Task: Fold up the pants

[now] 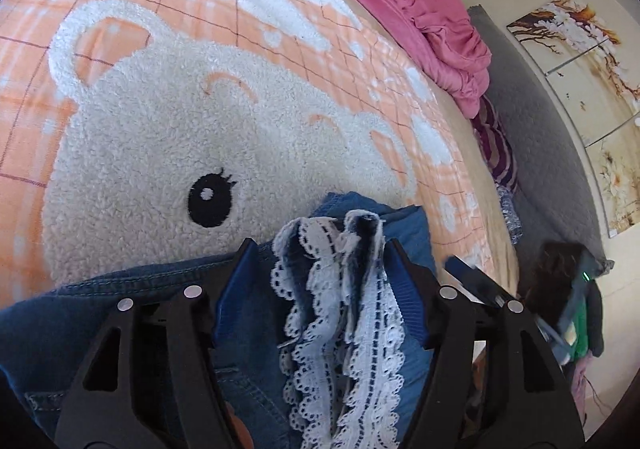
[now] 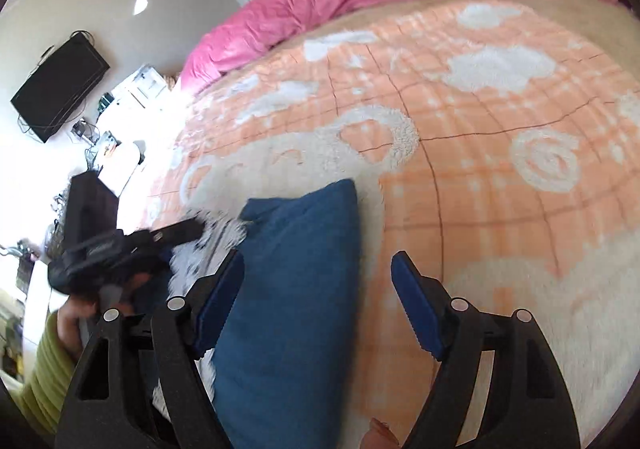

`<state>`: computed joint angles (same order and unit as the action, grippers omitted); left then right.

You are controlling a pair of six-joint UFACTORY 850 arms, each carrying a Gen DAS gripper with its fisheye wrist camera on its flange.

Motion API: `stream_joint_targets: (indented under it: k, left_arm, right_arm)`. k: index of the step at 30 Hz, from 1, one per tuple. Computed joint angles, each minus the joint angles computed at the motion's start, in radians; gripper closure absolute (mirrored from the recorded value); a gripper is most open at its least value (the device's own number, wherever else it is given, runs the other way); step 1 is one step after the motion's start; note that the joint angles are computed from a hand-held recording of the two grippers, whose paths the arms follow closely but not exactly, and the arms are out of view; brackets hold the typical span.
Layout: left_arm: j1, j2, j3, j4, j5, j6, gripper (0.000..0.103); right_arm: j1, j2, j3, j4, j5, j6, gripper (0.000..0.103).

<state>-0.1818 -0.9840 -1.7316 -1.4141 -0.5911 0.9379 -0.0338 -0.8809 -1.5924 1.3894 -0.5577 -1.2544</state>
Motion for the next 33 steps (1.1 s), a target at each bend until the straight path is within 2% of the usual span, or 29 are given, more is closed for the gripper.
stream_joint_targets:
  k: [2, 4, 5, 6, 7, 8, 10, 11, 14, 17, 19, 20, 23, 24, 25, 28, 32, 33]
  left_arm:
    - [0.001, -0.013, -0.021, 0.009, -0.033, -0.001, 0.053]
    - [-0.001, -0.022, -0.038, 0.014, -0.056, 0.003, 0.076]
    - [-0.003, -0.023, -0.043, 0.024, -0.055, 0.003, 0.080]
    - [-0.004, -0.024, -0.046, 0.025, -0.050, 0.007, 0.083]
    - [-0.005, -0.026, -0.050, 0.027, -0.051, 0.005, 0.086]
    - [-0.005, -0.024, -0.048, 0.021, -0.053, 0.011, 0.087]
    - [-0.008, -0.010, -0.038, 0.024, -0.037, 0.025, 0.089]
    - [-0.011, 0.001, -0.029, 0.015, -0.024, 0.052, 0.089]
    - [-0.023, 0.025, -0.012, 0.028, 0.036, 0.085, 0.089]
    - [-0.041, 0.002, -0.044, 0.196, 0.099, -0.079, 0.088]
    - [-0.047, -0.018, -0.068, 0.333, 0.127, -0.223, 0.080]
    - [-0.046, -0.022, -0.072, 0.346, 0.128, -0.243, 0.080]
    - [-0.043, -0.009, -0.054, 0.320, 0.141, -0.225, 0.075]
    - [-0.045, 0.004, -0.037, 0.319, 0.164, -0.219, 0.072]
    - [-0.046, 0.017, -0.020, 0.314, 0.186, -0.206, 0.069]
    - [-0.053, 0.070, 0.052, 0.236, 0.256, -0.109, 0.067]
    - [-0.075, 0.141, 0.143, 0.114, 0.392, 0.037, 0.064]
    - [-0.075, 0.155, 0.159, 0.063, 0.402, 0.088, 0.060]
  right_arm:
    - [0.006, -0.058, -0.087, -0.085, -0.014, 0.096, 0.028]
    - [0.006, -0.087, -0.124, -0.142, -0.045, 0.166, 0.028]
    - [0.006, -0.095, -0.133, -0.149, -0.060, 0.177, 0.029]
    - [0.006, -0.107, -0.148, -0.149, -0.077, 0.175, 0.042]
    - [0.001, -0.121, -0.166, -0.154, -0.128, 0.163, 0.073]
    - [-0.001, -0.113, -0.153, -0.137, -0.152, 0.137, 0.083]
    - [-0.001, -0.070, -0.088, -0.043, -0.126, 0.011, 0.092]
    - [-0.005, -0.046, -0.051, 0.033, -0.111, -0.070, 0.092]
    - [-0.004, -0.029, -0.032, 0.115, -0.068, -0.146, 0.092]
    - [0.047, -0.058, -0.080, -0.029, 0.073, -0.076, 0.091]
    - [0.080, -0.070, -0.090, -0.120, 0.187, -0.041, 0.078]
    - [0.087, -0.068, -0.083, -0.113, 0.216, -0.059, 0.077]
    - [0.086, -0.048, -0.047, -0.010, 0.242, -0.163, 0.068]
    - [0.084, -0.033, -0.025, 0.042, 0.251, -0.208, 0.058]
    - [0.077, -0.017, -0.002, 0.123, 0.238, -0.281, 0.052]
    - [0.059, 0.042, 0.081, 0.305, 0.223, -0.447, 0.044]
    - [0.043, 0.114, 0.179, 0.429, 0.193, -0.575, 0.037]
    - [0.038, 0.135, 0.210, 0.468, 0.181, -0.616, 0.037]
